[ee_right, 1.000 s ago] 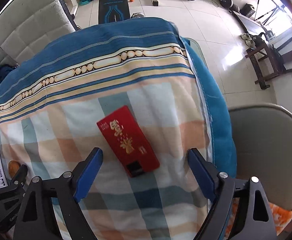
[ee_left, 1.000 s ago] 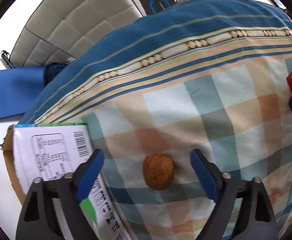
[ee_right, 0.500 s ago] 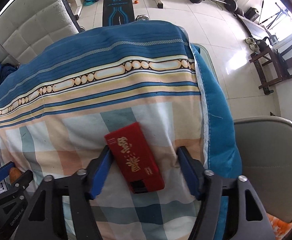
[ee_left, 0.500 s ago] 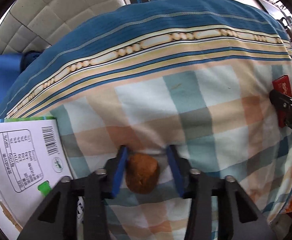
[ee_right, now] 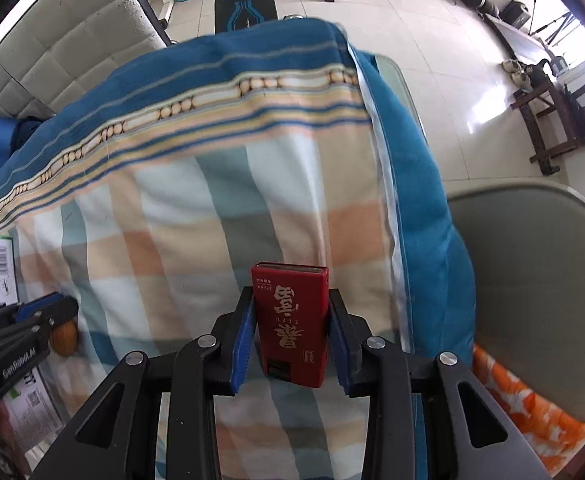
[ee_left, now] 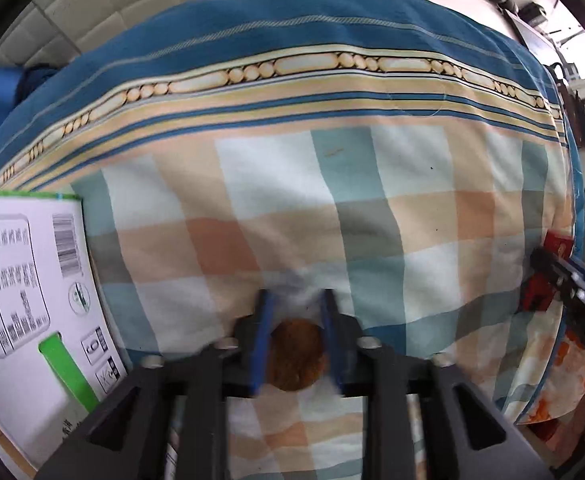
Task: Organize rigid objects
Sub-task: 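Grasp the walnut with the left gripper while the right grasps the red packet, then carry the walnut and red packet with both grippers over the box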
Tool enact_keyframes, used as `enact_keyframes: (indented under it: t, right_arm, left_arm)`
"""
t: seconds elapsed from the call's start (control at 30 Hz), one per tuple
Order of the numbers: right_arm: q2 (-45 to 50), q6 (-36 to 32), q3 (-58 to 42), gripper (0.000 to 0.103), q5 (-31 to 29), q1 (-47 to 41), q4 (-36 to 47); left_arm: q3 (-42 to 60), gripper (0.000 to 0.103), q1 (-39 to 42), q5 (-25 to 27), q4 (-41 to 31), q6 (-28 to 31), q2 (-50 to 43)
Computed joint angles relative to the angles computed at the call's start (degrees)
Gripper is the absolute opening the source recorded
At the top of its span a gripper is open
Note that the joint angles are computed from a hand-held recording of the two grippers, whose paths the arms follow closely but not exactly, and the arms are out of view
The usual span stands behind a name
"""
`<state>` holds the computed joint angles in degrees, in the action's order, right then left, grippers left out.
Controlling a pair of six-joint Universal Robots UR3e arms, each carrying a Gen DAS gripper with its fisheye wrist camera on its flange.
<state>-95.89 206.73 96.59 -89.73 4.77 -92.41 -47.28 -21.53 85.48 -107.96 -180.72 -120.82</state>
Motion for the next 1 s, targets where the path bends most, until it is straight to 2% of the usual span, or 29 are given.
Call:
enact_keyframes:
  t: [0.07, 0.23, 0.3, 0.37, 0.57, 0.7, 0.87, 1.0]
  right_arm:
    - [-1.3, 0.2, 1.8, 0.036, 0.7, -0.3, 0.0]
    - [-2.1, 0.7, 3.0, 0.036, -0.2, 0.6, 1.2]
    - [-1.9, 0.9, 2.7, 0.036, -0.7, 1.2, 1.8]
    - [-1.4, 1.4, 2.0, 0.036, -1.0, 2.2, 2.1]
    - [0.1, 3.5, 0.1, 0.036, -1.9, 6.0, 3.2]
    - [-0.2, 4.1, 0.7, 0.036, -2.4, 7.0, 2.8]
    - [0.8, 6.9, -2.7, 0.036, -4.0, 10.9, 4.4]
    - [-0.3, 8.9, -5.0, 0.036, -3.6, 13.0, 6.0]
  left_arm:
    - [-2.8, 0.059, 0.8, -1.1, 0.9, -0.7, 2.0]
    - [-3.7, 0.063, -2.1, 2.2, 0.6, 0.0, 3.6]
    - [-5.4, 0.062, -3.4, 3.5, 1.6, 0.3, 4.1]
    - [-7.0, 0.031, -4.9, 4.7, 2.8, 0.5, 4.4]
    - [-10.3, 0.031, -7.1, 4.8, 6.1, -1.4, 7.1]
    - [-17.8, 0.031, -4.8, 5.2, 9.5, 1.7, 13.0]
    - [-15.9, 0.031, -6.2, 4.7, 7.4, 1.5, 16.9]
    - [-10.1, 0.031, -9.0, 4.0, 4.2, -0.1, 17.6]
